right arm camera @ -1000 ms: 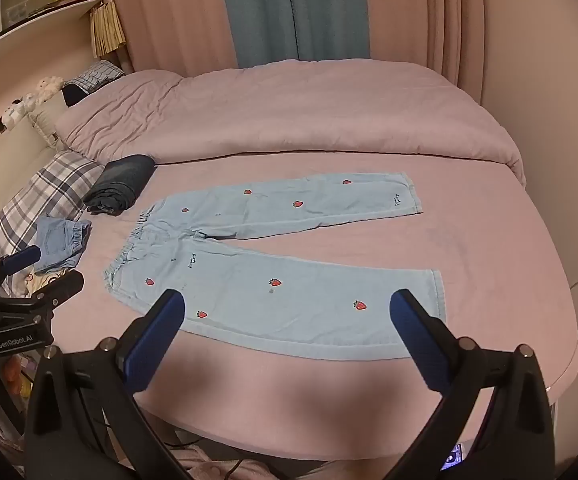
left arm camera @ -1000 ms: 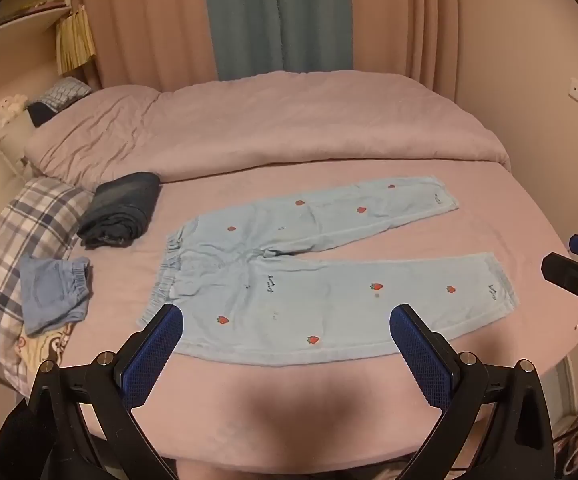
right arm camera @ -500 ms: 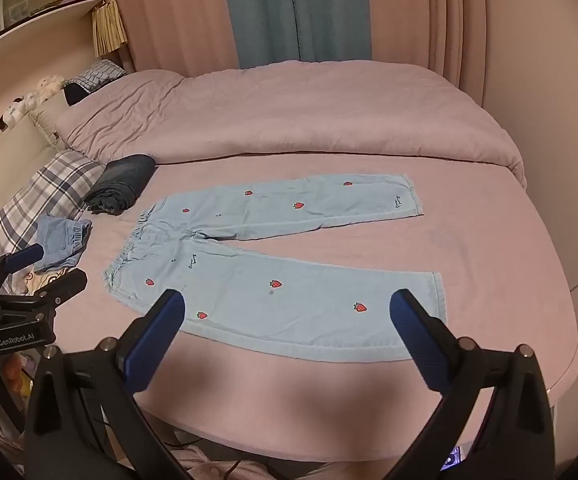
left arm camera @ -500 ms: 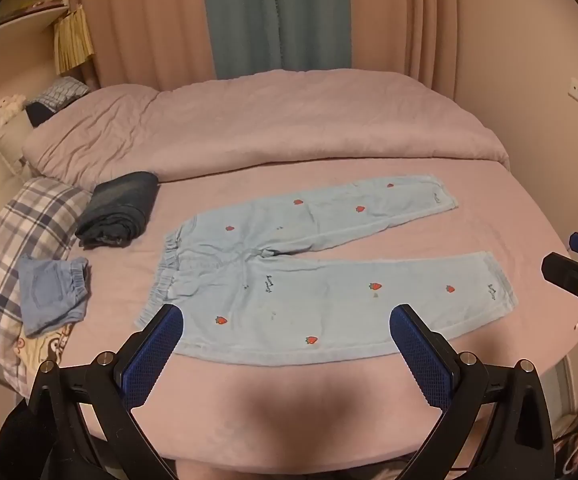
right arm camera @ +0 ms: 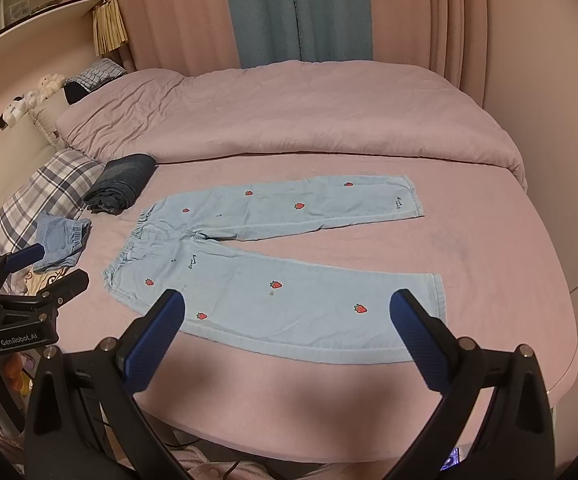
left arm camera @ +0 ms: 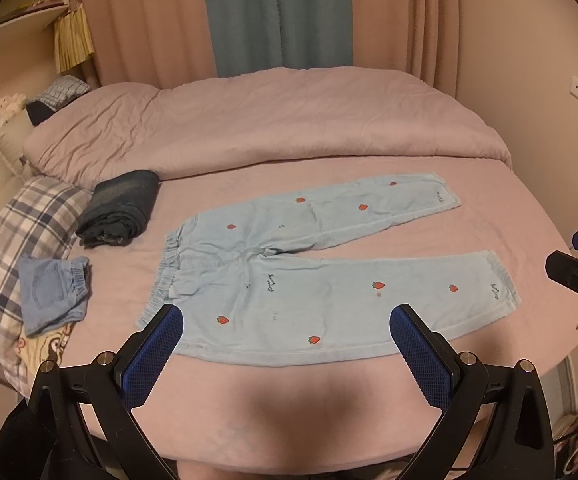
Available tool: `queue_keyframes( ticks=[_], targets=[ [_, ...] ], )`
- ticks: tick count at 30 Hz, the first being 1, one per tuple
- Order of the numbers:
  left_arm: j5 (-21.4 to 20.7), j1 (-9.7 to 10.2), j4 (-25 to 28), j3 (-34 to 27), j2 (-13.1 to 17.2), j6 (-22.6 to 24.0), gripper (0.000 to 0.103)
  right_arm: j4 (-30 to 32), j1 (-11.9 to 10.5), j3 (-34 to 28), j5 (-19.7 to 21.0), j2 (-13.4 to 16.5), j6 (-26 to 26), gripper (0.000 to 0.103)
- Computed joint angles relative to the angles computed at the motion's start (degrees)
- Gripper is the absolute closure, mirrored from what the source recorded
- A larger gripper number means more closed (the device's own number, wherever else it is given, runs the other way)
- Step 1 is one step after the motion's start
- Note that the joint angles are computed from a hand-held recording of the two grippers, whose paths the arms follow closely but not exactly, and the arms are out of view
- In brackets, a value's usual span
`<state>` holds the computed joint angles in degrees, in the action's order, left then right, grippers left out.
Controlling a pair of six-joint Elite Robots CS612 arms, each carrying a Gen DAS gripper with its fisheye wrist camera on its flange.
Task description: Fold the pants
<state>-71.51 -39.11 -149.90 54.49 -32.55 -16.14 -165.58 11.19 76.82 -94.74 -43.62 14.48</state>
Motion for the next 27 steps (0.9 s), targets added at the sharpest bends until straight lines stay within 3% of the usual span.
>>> queue_keyframes(
  ticks=[27],
  targets=[
    [-0.04,0.12,0.43,-0.20,0.29,-0.52,0.000,0.27,0.17,-0.18,0.24,0.19,0.18,0.000]
  ],
)
